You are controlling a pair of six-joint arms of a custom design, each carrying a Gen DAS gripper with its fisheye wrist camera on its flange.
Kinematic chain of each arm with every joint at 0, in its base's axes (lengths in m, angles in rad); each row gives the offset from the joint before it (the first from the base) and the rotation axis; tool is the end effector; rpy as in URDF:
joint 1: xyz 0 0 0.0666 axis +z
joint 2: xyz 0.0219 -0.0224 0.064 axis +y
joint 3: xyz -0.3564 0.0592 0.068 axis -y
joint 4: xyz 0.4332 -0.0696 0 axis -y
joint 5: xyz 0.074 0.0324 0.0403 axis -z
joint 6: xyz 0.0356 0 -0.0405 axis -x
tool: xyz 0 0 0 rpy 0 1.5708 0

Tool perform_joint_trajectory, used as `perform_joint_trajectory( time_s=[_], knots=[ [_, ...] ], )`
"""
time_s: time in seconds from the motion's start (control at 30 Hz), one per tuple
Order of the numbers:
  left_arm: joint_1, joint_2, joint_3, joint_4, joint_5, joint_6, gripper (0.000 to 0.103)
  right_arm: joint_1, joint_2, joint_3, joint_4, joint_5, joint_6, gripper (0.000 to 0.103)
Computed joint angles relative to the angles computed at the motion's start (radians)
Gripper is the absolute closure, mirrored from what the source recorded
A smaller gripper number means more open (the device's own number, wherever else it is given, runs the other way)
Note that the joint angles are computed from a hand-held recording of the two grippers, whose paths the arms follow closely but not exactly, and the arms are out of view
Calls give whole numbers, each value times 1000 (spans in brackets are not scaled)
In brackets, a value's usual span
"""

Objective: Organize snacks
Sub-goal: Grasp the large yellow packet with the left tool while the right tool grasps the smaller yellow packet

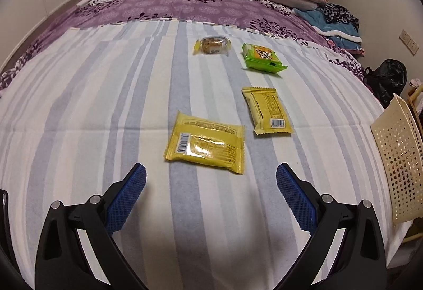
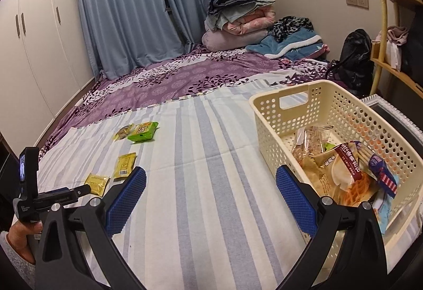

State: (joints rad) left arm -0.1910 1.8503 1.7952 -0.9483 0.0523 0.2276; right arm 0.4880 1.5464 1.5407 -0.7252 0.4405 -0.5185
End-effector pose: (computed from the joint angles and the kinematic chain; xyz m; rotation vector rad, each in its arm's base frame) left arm 0.6641 -0.1307 0.3381 -0.0276 2.5882 -0.2230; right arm 0.5314 0.2644 0.4150 0.2544 2.2048 0.0424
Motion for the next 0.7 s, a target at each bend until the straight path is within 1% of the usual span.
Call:
perform_joint_trajectory(
  time_s=[0.13, 0.2, 0.27, 0.4, 0.47, 0.53, 0.6, 0.7],
  knots=[
    [-12, 10, 6, 7, 54, 22, 3, -5, -2, -7, -4, -10, -13, 5],
    [-17, 29, 32, -10, 75, 33, 3, -11, -2, -9, -8, -23, -26, 5],
    [-17, 53, 63, -27, 112, 68, 3, -17, -5, -16, -11, -27, -39, 5],
    [-8, 93, 106, -17, 176, 155, 3, -25, -11, -28, -11, -30, -46, 5],
    [-4, 117, 132, -7, 176, 188, 3, -29, -13, -31, -11, -31, -47, 5],
    [-2, 139, 158, 6, 163, 202, 3, -32, -11, -31, -11, -33, -50, 5],
    [0, 167, 195, 1, 151, 196, 3, -35, -10, -33, -14, -33, -53, 5],
    [1, 212, 258, -14, 112, 167, 3, -40, -5, -31, -20, -36, -60, 5]
  ],
)
